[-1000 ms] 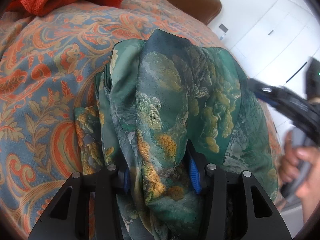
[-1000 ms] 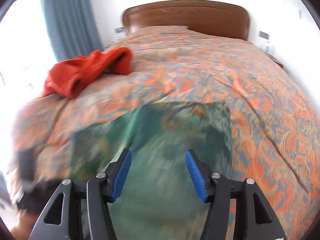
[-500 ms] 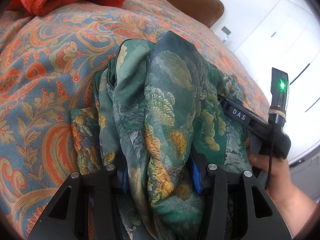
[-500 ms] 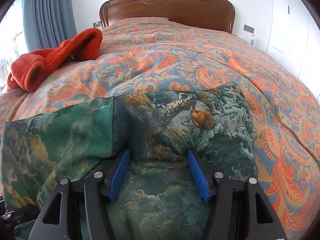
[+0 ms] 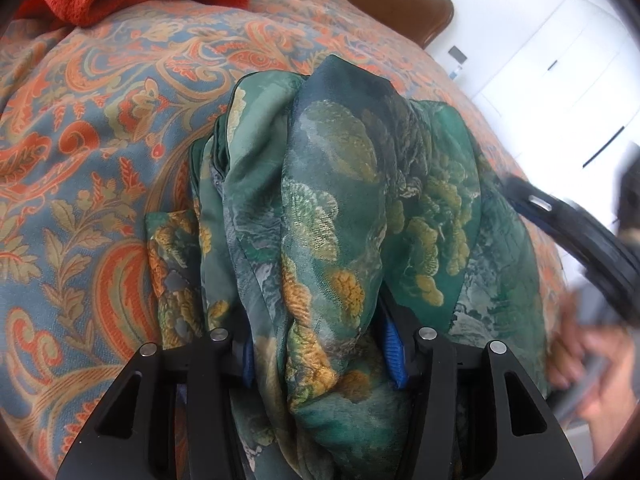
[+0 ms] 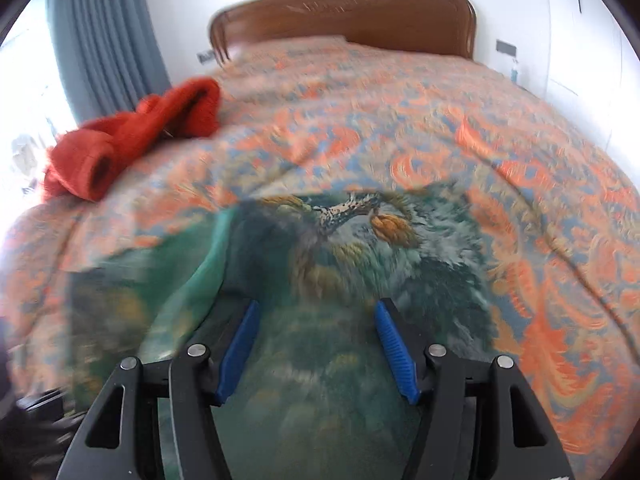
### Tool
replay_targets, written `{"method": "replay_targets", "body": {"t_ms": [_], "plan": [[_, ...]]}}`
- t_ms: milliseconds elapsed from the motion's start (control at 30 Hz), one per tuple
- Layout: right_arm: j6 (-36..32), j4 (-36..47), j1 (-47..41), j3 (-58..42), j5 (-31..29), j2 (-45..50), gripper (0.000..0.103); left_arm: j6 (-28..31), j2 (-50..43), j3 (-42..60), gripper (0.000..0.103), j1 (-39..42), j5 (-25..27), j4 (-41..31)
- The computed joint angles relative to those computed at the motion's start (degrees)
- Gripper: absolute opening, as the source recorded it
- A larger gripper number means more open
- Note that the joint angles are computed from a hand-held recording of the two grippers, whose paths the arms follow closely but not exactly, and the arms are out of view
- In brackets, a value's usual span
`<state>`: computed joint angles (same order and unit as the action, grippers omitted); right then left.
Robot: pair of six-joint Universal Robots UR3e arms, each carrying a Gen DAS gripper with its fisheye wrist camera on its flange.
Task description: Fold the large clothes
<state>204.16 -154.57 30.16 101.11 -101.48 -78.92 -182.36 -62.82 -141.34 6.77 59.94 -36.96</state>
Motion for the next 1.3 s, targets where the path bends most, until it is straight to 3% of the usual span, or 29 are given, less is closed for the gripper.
{"method": "replay_targets", "body": {"t_ms": [133,267,367,433,633,933,1067,1167,1233,1300], "plan": [[-1.94,-0.27,5.33,10.75,-1.13,-14.17,0.062,0.41,-0.49,0.31,0.052,0.78,-0.68,-0.35],[-2.34,-0.88,17.78,19.43,-11.24,-21.09,0.062,0.53,-0.82,0.35,0.053,0.78,-0.67,-0.02],[-0.65,-1.74,24.04,22.88,-16.69,-19.90,0.062,0.75,-1.34,-0.11,0.053,0.79,-0.78,0.96],[0.67,-2.36,23.16,24.63,-14.71,-18.53,0.063,0.15,-2.13,0.29,0.053,-0.46,0.62,2.19],[0.21,-6.72,22.76,23.88,-16.23,-11.46,0.067,-1.14,-3.61,-0.23,0.053,-2.07,1.90,5.41],[-0.42,-15.56,21.76,28.49,-15.19,-9.49,0.067,-3.15,-5.31,0.23,0.054,-4.77,4.29,7.86],[-0.02,-12.29,22.86,26.38,-16.74,-9.40,0.067,-3.22,-4.45,2.23,0.055,-5.23,4.91,4.24],[3.88,-0.88,27.16,20.63,-21.49,-11.12,0.067,-2.95,-3.32,3.59,0.056,-4.63,4.39,1.01],[7.57,4.58,29.68,19.68,-22.24,-14.25,0.067,-2.02,-0.57,3.50,0.058,-2.75,2.33,-1.83],[11.09,7.34,32.18,20.79,-22.74,-18.17,0.067,1.03,6.39,2.57,0.064,2.42,-2.49,-9.26]]}}
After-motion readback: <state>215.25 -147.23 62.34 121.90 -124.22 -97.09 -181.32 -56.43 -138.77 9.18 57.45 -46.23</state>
